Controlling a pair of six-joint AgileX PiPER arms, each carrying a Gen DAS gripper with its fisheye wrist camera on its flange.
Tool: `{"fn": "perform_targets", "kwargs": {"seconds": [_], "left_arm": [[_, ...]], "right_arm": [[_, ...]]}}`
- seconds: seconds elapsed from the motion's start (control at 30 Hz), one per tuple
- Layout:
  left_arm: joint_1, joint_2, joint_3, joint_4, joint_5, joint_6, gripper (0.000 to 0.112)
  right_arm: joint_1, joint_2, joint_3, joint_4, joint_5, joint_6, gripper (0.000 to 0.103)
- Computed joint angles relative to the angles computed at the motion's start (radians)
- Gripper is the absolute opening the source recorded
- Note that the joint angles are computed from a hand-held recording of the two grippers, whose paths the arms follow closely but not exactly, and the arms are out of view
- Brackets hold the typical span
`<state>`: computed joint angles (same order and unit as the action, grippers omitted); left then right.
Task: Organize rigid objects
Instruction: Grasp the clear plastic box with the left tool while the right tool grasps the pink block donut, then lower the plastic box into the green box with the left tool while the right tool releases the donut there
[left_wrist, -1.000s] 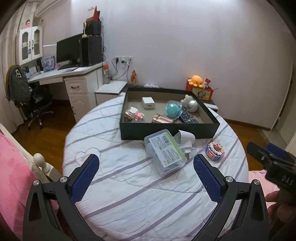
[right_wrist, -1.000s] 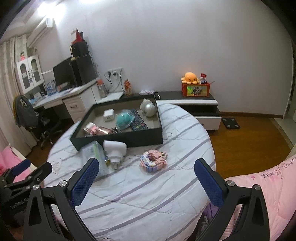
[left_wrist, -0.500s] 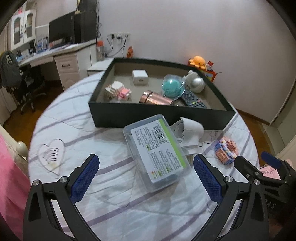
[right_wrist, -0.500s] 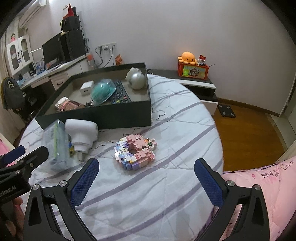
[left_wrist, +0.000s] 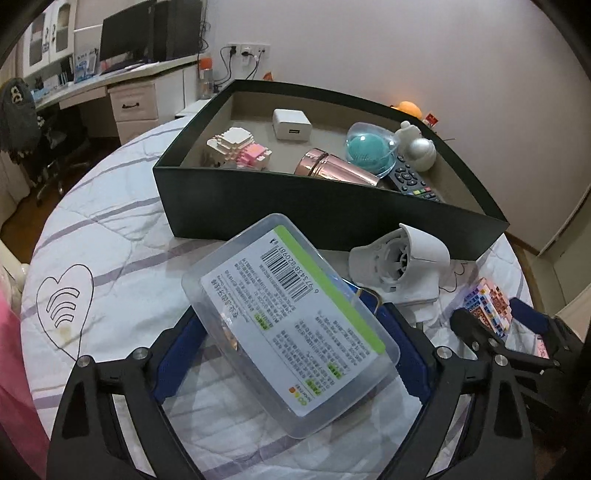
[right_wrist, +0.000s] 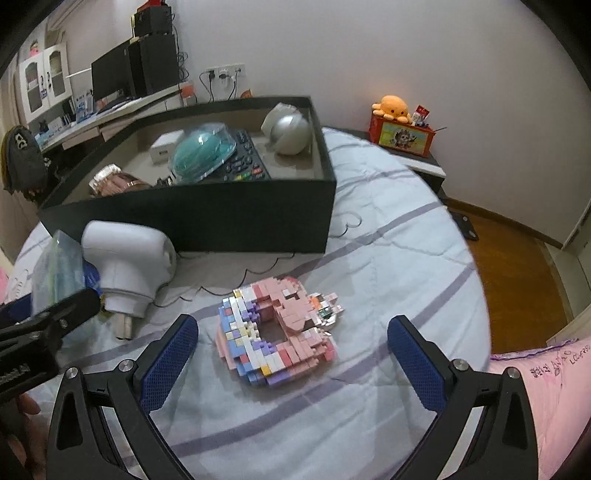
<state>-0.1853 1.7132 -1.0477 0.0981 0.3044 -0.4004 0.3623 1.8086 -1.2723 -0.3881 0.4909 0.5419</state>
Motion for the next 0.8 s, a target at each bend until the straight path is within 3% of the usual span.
{"fn": "perform_targets", "kwargs": {"seconds": [0.13, 0.17, 0.8], "left_arm": [[0.017, -0.009, 0.013, -0.101, -0.014, 0.111, 0.093], [0.020, -0.012, 0.016, -0.119, -0.015, 0.132, 0.093], [0.078, -0.250, 0.182, -0.130, -0.035, 0.205, 0.092]], "right_arm": [[-0.002, 0.008, -0.009, 0.034, -0.002, -0.048, 0.069], [0.002, 0.006, -0.008, 0.028, -0.004, -0.049, 0.067], [0.057, -0.160, 0.101, 0.066, -0.015, -0.041, 0.067]]}}
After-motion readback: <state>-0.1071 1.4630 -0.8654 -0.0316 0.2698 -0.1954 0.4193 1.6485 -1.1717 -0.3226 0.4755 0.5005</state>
